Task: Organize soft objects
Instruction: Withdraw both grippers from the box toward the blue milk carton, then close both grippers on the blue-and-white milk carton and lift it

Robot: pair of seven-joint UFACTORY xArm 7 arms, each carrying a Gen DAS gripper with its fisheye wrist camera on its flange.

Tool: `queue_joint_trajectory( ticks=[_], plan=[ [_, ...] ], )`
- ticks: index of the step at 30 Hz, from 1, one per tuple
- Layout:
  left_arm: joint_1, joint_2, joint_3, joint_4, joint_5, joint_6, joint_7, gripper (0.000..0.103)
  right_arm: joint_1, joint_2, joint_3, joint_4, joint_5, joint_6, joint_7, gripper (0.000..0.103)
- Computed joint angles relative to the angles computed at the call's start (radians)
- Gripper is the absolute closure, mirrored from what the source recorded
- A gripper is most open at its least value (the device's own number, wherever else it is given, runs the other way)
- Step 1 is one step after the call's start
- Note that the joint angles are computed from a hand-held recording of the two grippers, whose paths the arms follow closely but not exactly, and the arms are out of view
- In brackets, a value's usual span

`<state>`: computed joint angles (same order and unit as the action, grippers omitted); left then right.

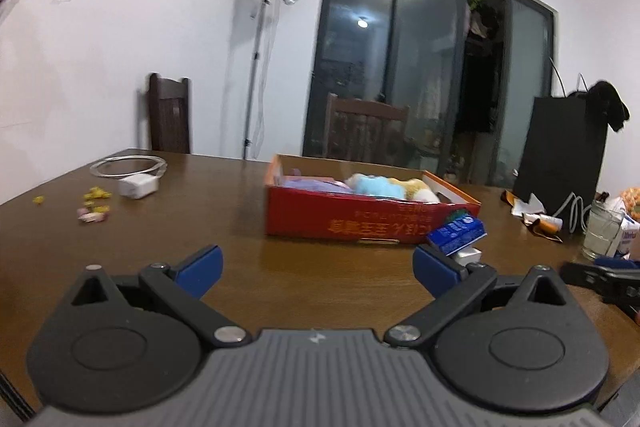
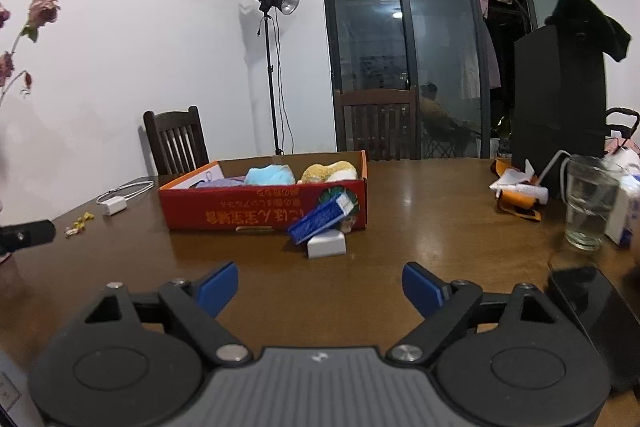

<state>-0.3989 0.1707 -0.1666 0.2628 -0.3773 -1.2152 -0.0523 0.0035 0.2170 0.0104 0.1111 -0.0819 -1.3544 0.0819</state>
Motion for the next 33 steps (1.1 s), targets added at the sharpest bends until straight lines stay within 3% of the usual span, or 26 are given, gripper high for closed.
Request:
queue_joint_trajectory(
  ticks=[4, 6, 8, 10, 11, 13, 16, 18, 19, 21, 22, 26, 28, 29, 31, 33],
  plan=[
    [0.022, 0.078, 0.013, 0.169, 0.141, 0.119, 0.004, 0.0, -0.037, 0.012, -0.019, 0.155, -0.089, 0.142, 0.023, 0.019],
    [0.038, 0.142, 0.02, 0.304, 0.229, 0.236, 0.004, 0.0, -0.072, 0.043, -0.026, 0.258, -0.165, 0.215, 0.071, 0.024],
    [0.037, 0.206, 0.022, 0.439, 0.245, 0.362, 0.005, 0.001, -0.119, 0.091, -0.023, 0.395, -0.245, 0.329, 0.181, 0.038],
    [0.084, 0.271, 0.005, 0.556, 0.35, 0.455, -0.074, 0.01, -0.163, 0.141, -0.008, 0.506, -0.313, 0.409, 0.292, 0.043],
    [0.124, 0.303, -0.015, 0.618, 0.418, 0.518, -0.138, 0.02, -0.191, 0.172, 0.003, 0.563, -0.366, 0.443, 0.355, 0.047],
    [0.237, 0.378, -0.088, 0.731, 0.605, 0.61, -0.287, 0.028, -0.213, 0.225, 0.019, 0.643, -0.411, 0.486, 0.418, 0.054],
    [0.354, 0.482, -0.184, 0.864, 0.786, 0.71, -0.443, 0.044, -0.221, 0.286, 0.031, 0.702, -0.429, 0.501, 0.436, 0.079],
    [0.453, 0.56, -0.281, 0.941, 0.904, 0.777, -0.521, 0.058, -0.246, 0.317, 0.045, 0.729, -0.467, 0.503, 0.477, 0.079],
    [0.503, 0.597, -0.333, 0.963, 0.957, 0.788, -0.546, 0.058, -0.254, 0.322, 0.047, 0.733, -0.48, 0.5, 0.49, 0.081],
    [0.586, 0.65, -0.419, 0.988, 1.045, 0.812, -0.584, 0.076, -0.26, 0.328, 0.046, 0.735, -0.486, 0.49, 0.502, 0.082],
    [0.626, 0.673, -0.46, 0.994, 1.089, 0.82, -0.594, 0.078, -0.265, 0.333, 0.045, 0.743, -0.503, 0.496, 0.509, 0.082],
    [0.584, 0.599, -0.397, 0.935, 1.024, 0.773, -0.623, 0.079, -0.236, 0.331, 0.032, 0.733, -0.476, 0.465, 0.445, 0.085],
    [0.612, 0.53, -0.4, 0.862, 1.044, 0.76, -0.672, 0.079, -0.238, 0.299, 0.035, 0.7, -0.488, 0.455, 0.449, 0.085],
    [0.589, 0.452, -0.36, 0.791, 1.026, 0.734, -0.667, 0.079, -0.233, 0.272, 0.033, 0.668, -0.488, 0.446, 0.444, 0.086],
    [0.472, 0.293, -0.226, 0.622, 0.908, 0.637, -0.589, 0.079, -0.223, 0.208, 0.027, 0.573, -0.508, 0.395, 0.418, 0.085],
    [0.414, 0.18, -0.156, 0.475, 0.849, 0.581, -0.541, 0.079, -0.216, 0.16, 0.029, 0.489, -0.535, 0.371, 0.436, 0.084]
  ],
)
